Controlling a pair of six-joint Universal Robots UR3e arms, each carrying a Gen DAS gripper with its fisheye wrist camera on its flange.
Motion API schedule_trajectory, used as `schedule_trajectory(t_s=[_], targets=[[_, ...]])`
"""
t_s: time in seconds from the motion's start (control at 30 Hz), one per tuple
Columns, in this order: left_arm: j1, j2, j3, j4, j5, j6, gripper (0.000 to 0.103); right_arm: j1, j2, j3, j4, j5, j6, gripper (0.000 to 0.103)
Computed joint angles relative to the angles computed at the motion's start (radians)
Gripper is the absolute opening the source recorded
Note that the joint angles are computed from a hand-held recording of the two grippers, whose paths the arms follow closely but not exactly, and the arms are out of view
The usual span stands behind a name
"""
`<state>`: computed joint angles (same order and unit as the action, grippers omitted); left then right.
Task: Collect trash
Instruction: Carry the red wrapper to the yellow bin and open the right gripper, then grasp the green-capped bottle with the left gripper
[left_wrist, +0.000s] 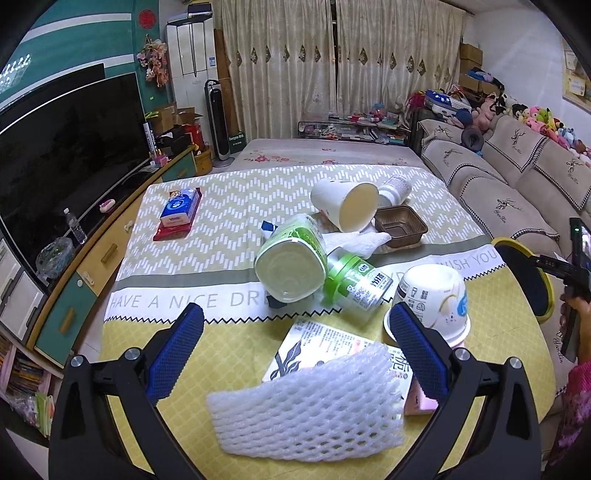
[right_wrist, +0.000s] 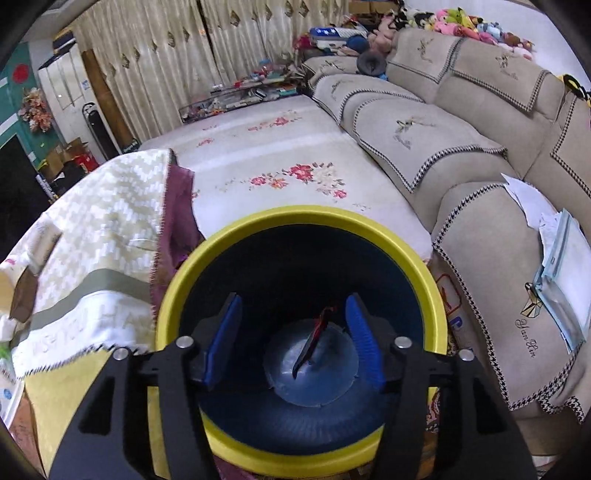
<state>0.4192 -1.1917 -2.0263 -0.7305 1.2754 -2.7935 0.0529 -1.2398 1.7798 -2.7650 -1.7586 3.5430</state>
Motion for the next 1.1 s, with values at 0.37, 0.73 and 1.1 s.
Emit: schedule_trajectory(t_s=[0.37, 0.73, 1.1], targets=[[0.002, -0.243, 0.176, -0.022, -0.034, -0.019, 0.099, 0.08, -0.005, -0.046, 0.026, -0.018, 0.007, 0.059], [-0.09, -0.487, 0.454, -0.113, 0.035, 0.047, 0.099, 0.073, 0.01, -0.053, 0.041, -0.003, 0.001, 0.059], [-0.177, -0.908, 1.232, -0.74, 0.153, 0.129, 0.093, 0.064, 0.035, -0.061, 0.039, 0.024, -0.003, 0.06]])
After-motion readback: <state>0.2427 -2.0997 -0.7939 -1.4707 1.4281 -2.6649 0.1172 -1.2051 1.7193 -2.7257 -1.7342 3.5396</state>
